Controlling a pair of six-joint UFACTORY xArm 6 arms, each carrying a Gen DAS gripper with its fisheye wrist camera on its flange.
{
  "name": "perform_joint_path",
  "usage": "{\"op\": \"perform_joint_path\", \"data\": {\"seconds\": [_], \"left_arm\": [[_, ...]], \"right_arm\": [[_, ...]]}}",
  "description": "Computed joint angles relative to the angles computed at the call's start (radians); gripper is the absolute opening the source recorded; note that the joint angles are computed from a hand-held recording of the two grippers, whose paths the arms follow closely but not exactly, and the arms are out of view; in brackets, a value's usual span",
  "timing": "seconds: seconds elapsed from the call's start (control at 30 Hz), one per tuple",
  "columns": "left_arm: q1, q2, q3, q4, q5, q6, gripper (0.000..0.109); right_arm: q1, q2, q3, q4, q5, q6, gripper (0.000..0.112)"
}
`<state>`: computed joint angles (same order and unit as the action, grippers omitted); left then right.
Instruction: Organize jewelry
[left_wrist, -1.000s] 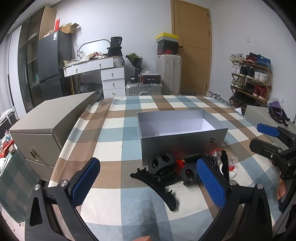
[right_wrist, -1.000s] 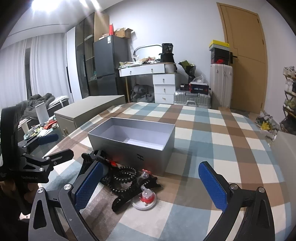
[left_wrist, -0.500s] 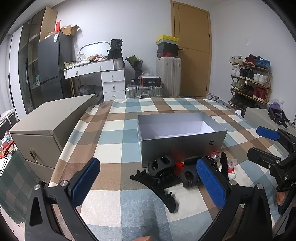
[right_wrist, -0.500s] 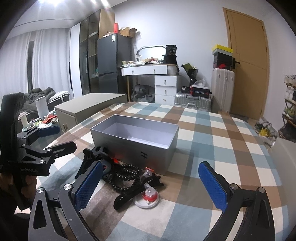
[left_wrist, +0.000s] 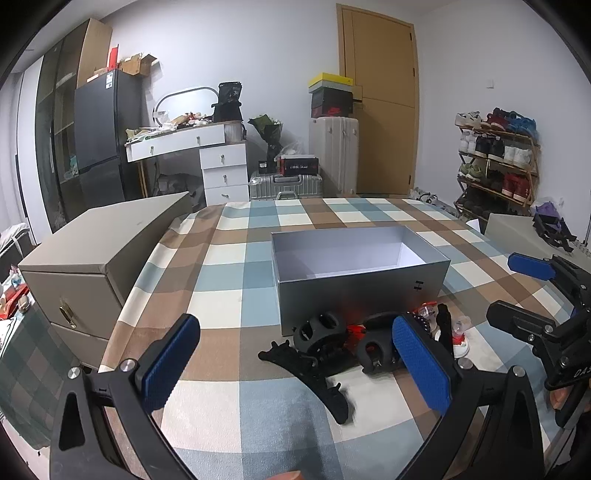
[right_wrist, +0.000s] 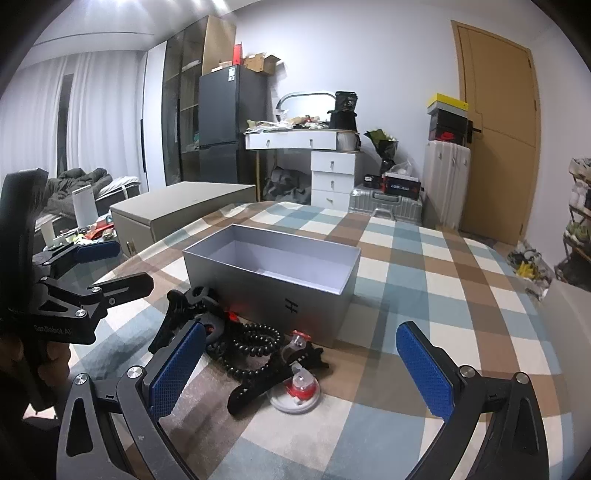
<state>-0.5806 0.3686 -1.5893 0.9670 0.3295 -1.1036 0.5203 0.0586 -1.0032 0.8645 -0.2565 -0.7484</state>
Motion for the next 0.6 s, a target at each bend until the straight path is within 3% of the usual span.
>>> {"op": "perform_joint_path", "data": {"seconds": [0.33, 0.6], "left_arm": [[0.005, 0.004, -0.003, -0.019, -0.006, 0.006, 0.102], [0.001, 0.004, 0.000, -0.010, -0.003, 0.011, 0.102]], "right_arm": [[-0.015, -0.003, 0.014, -0.076, 0.005, 0.075, 0.103], [0.008, 0.008, -0.020, 0.074, 0.002, -0.067, 0.103]]}}
